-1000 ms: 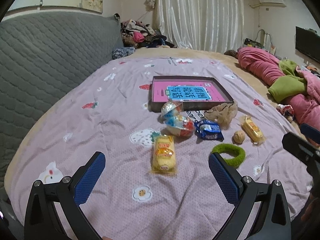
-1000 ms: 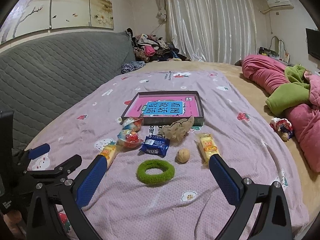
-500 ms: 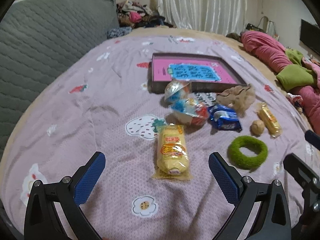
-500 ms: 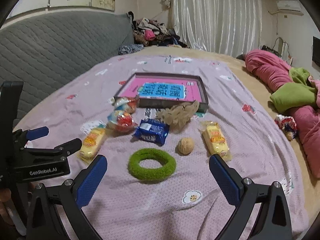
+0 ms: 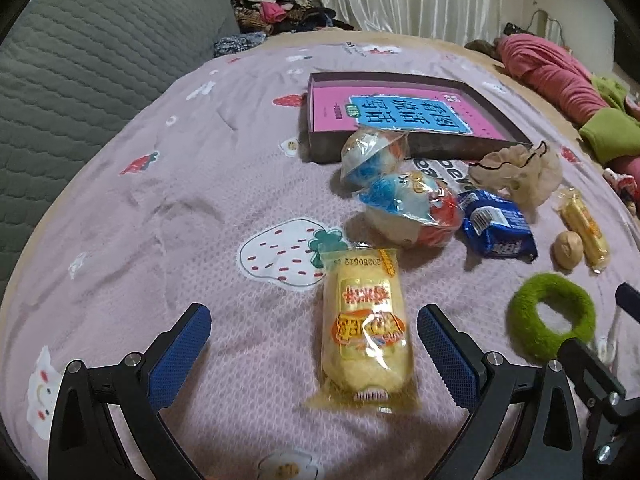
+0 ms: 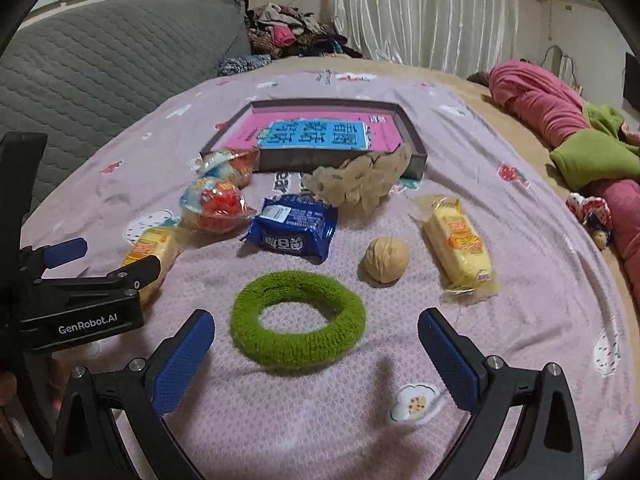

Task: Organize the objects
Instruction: 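Grasp the yellow cake pack with left tool while right tool grasps the green hair ring, then carry the cake pack and green hair ring toward the pink book tray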

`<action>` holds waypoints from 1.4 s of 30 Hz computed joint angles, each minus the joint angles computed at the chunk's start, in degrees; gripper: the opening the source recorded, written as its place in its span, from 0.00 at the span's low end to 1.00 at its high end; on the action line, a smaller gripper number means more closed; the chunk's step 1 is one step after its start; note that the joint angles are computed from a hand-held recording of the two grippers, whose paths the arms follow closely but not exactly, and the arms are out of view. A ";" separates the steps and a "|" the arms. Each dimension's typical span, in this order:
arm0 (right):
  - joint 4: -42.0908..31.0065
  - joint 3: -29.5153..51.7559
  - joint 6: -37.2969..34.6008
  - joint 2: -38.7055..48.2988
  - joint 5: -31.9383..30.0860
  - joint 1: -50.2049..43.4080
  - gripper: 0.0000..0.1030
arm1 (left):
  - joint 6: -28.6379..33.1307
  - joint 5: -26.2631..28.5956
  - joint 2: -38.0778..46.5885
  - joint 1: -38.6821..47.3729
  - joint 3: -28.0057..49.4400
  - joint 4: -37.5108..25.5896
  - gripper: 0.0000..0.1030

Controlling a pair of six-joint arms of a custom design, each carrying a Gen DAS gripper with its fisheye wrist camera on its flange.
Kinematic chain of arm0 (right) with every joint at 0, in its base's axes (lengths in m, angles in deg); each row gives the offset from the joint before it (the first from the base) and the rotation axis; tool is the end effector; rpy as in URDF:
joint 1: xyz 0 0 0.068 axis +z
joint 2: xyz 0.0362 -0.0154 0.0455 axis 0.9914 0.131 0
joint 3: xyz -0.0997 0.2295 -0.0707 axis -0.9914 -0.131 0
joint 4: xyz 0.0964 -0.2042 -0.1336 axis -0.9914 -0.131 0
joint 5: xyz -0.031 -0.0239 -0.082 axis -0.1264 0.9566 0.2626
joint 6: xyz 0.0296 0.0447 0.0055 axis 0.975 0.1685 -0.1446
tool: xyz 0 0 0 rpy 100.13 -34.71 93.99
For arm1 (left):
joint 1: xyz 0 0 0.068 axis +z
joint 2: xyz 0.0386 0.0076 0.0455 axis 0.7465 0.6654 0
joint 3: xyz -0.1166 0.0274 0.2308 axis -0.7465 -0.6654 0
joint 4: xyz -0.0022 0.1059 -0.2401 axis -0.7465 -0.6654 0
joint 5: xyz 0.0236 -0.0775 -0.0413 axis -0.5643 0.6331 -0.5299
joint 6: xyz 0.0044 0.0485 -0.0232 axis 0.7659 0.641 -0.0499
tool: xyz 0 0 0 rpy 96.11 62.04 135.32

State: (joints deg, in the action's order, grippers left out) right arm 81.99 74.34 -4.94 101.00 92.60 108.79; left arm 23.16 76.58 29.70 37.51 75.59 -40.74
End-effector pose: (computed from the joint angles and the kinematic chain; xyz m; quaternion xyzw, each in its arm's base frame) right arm 0.1813 0.0821 0.0640 -0.0604 0.9335 0.0339 0.3518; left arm 0.2285 -0.0372 0.0507 0.0035 0.9447 0.0330 0.3263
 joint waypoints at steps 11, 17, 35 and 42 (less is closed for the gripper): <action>3.90 6.13 2.30 13.31 0.20 0.97 0.79 | 1.67 2.34 10.88 1.97 7.05 1.17 1.00; 4.70 7.61 1.99 15.55 -0.23 2.18 0.65 | 2.36 4.03 13.93 2.46 8.52 2.37 1.00; 9.51 4.63 -2.86 14.09 -11.17 -1.24 0.26 | 2.79 9.99 10.77 3.33 5.47 4.68 0.38; 8.90 1.65 -3.36 8.90 -12.61 -1.81 0.26 | 3.08 9.55 7.89 2.46 3.58 3.89 0.38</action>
State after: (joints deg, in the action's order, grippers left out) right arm 90.89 75.99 -8.30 109.90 80.00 106.97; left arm 26.24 86.13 37.59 39.97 79.17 -36.84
